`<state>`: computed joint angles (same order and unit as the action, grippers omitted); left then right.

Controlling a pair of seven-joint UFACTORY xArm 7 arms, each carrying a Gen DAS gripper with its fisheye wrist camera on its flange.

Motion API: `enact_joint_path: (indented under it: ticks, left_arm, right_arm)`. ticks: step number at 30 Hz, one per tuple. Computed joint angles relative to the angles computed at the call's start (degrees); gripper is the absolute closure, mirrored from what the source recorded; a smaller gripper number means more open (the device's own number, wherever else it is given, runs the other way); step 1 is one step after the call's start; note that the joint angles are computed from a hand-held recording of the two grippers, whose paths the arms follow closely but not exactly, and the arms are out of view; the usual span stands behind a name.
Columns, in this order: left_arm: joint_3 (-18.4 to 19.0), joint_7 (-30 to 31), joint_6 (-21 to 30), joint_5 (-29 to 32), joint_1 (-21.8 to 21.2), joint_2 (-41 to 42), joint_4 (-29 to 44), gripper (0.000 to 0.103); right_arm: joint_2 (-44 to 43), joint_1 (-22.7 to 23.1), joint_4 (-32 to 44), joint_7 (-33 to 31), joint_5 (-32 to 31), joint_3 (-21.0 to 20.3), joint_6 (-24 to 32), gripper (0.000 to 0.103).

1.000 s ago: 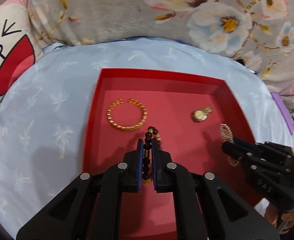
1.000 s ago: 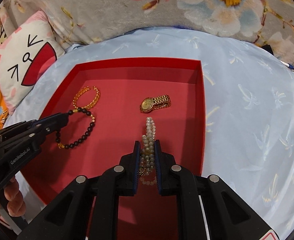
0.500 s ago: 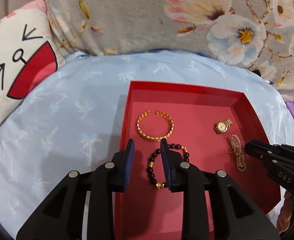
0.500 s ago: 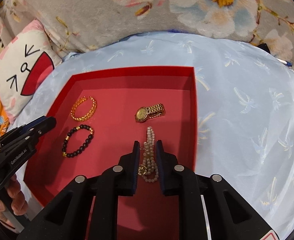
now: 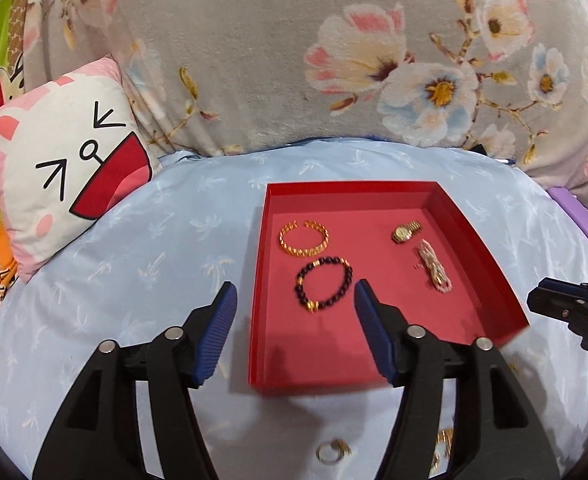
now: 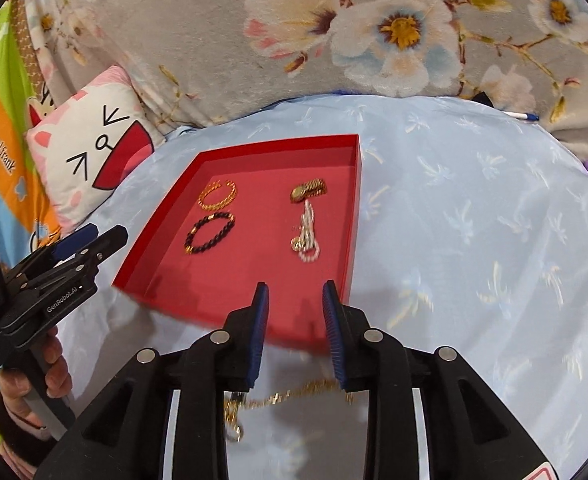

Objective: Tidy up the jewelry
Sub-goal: 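Lift both open tools out of the red tray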

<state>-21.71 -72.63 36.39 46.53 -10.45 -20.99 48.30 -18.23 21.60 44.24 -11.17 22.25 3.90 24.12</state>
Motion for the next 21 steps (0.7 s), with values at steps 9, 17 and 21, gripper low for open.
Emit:
enact_joint_path:
  ticks: [9, 17, 21]
  left_arm:
    - [-2.9, -3.1, 1.7, -3.7, -2.6, -6.6, -7.8, 0.039]
    - [-4.1, -4.2, 0.4, -8.0, -3.2, -9.7, -13.8, 0.039]
    - [-3.5, -2.9, -1.0, -10.7, -3.8, -11.4, -16.2, 0.039]
  right_arm:
    - [-8.0, 3.1, -10.2, -0.2, 0.9, -0.9, 1.5, 0.075]
    - [-9.7, 6.3, -15.9, -1.7, 1.1, -0.5, 0.1, 0.075]
    - [-9.7, 6.9, -17.5, -1.3, -0.6, 1.3, -2.2, 0.075]
